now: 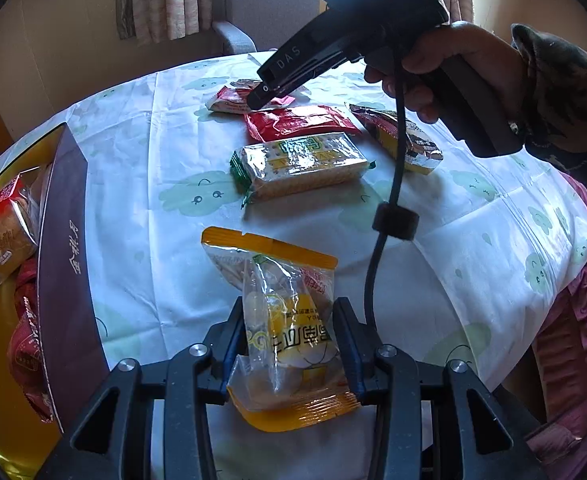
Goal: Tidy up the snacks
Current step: 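Lift the snack bag with the left gripper while the right gripper grasps a red-and-white candy, then carry the snack bag into the tin and open the left gripper while the right gripper holds the candy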
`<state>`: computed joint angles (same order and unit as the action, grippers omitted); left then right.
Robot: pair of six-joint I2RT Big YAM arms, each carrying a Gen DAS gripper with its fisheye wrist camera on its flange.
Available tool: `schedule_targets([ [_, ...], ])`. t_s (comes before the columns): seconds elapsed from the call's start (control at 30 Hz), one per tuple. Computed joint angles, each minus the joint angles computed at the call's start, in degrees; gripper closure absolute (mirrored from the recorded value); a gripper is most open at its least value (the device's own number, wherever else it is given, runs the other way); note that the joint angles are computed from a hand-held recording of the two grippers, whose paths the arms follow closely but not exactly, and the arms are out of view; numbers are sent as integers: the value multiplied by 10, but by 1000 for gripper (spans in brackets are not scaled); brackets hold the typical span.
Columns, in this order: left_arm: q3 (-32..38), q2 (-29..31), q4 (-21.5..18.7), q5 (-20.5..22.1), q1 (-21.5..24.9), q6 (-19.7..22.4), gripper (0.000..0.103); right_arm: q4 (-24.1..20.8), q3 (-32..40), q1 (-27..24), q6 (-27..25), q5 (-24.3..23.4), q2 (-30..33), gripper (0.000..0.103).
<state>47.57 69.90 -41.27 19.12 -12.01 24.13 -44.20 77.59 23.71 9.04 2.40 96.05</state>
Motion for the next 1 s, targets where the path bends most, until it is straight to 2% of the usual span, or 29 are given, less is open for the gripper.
schedule_targets([
  [0.17, 1, 2, -1, 7, 2, 2, 61, -11, 17, -8, 3, 2, 19, 63],
  [0.23, 2, 3, -2, 8, 3, 2, 61, -10, 27, -11, 4, -1, 31, 58],
  [0.57, 3, 6, -5, 10, 1, 1, 60, -13, 87, 0, -12, 5, 85, 55],
  [0.6, 3, 6, -5, 10, 1, 0, 60, -14, 93, 1, -11, 3, 89, 57],
  [0.63, 3, 6, -4, 10, 0, -1, 60, -17, 98, 2, -9, 7, 93, 67],
  [0.67, 3, 6, -3, 10, 1, -2, 60, -19, 104, 4, -6, 17, 97, 73],
  [0.7, 2, 6, -3, 10, 0, -4, 60, -23, 108, 7, 2, 22, 98, 74],
  [0.83, 0, 5, 0, 12, 2, -8, 60, -5, 86, 23, 15, 35, 67, 75],
  [1.0, 1, 7, -2, 25, 12, -13, 61, 14, 10, 46, 39, 39, -23, 75],
])
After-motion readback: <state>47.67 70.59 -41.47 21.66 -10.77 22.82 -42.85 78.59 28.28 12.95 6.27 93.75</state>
